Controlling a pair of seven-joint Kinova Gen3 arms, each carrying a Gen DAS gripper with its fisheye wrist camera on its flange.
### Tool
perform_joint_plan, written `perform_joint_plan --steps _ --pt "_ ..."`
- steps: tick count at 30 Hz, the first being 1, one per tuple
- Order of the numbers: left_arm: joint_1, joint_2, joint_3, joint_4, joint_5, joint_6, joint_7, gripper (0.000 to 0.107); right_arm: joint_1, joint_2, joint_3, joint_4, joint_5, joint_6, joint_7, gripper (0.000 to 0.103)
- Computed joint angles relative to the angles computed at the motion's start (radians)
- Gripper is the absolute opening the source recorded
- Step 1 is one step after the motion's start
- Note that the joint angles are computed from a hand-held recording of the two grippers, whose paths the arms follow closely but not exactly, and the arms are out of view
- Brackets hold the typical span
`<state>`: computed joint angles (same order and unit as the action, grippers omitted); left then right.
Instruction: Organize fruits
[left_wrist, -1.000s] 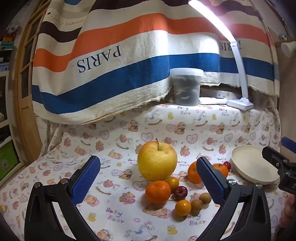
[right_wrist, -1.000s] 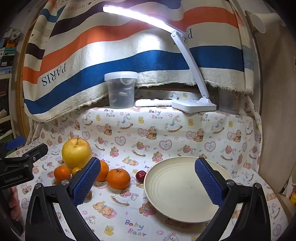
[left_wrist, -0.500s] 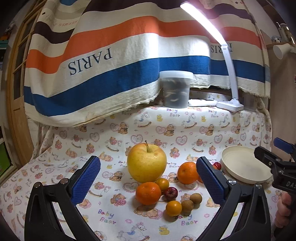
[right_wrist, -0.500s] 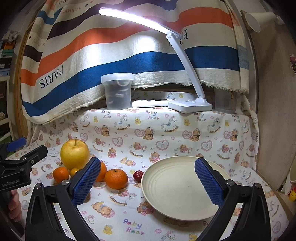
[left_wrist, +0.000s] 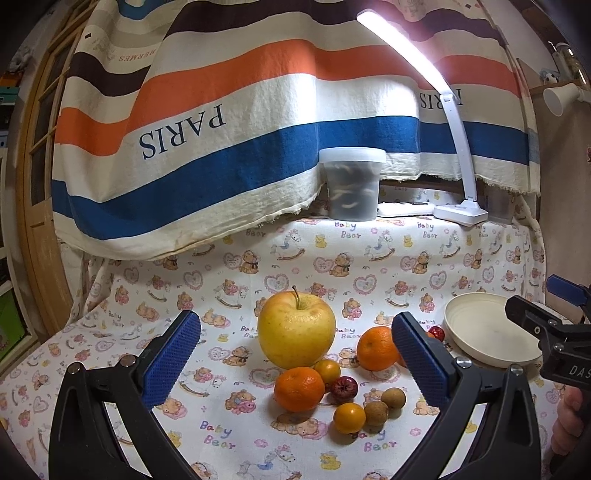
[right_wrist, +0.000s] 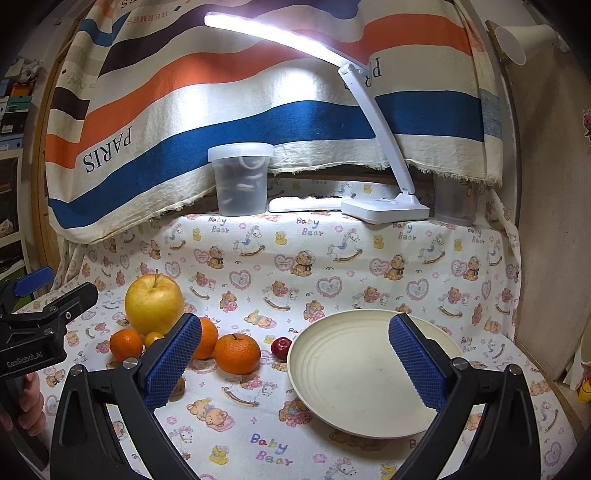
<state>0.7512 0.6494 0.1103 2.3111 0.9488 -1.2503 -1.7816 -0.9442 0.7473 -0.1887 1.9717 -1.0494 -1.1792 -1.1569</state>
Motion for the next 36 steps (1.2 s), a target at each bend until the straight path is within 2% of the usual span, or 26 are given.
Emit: perform_joint_plan --steps 3,6,13,16,21,27,31,36 --pt "0.008 0.003 0.000 -0.002 0.020 -0.010 -0.003 0.103 -0.003 0.002 0.000 0.004 -0.002 -0.014 -0.010 0.102" --pt "0.011 0.009 -0.001 0.021 -0.010 -0.045 0.034 0.103 -0.003 0.002 -0.003 0.008 -0.005 -0.022 -0.020 0.102" --pt "0.048 0.029 0.003 0.020 0.023 -0.112 0.011 0.103 0.003 -0.001 -0.002 0.024 0.021 -0.024 -0.053 0.102" --pt "0.044 0.027 0.008 0.019 0.023 -0.111 0.002 0.103 0.000 -0.001 0.000 0.042 0.046 -0.043 -0.084 0.102" --pt "0.030 0.022 0.014 0.037 -0.013 -0.106 0.042 0.103 -0.037 0.024 0.000 0.045 0.008 -0.153 -0.106 0.102" --pt "0.047 0.036 0.010 0.039 0.010 -0.149 0.075 0.103 -0.021 0.021 -0.018 0.047 0.020 -0.155 -0.104 0.102" --pt "0.056 0.036 0.009 0.025 0.036 -0.142 0.022 0.103 -0.019 0.023 -0.022 0.071 0.053 -0.177 -0.164 0.102" --pt "0.063 0.046 0.011 0.031 0.030 -0.168 0.022 0.103 -0.024 0.024 -0.021 0.057 0.030 -0.171 -0.132 0.102"
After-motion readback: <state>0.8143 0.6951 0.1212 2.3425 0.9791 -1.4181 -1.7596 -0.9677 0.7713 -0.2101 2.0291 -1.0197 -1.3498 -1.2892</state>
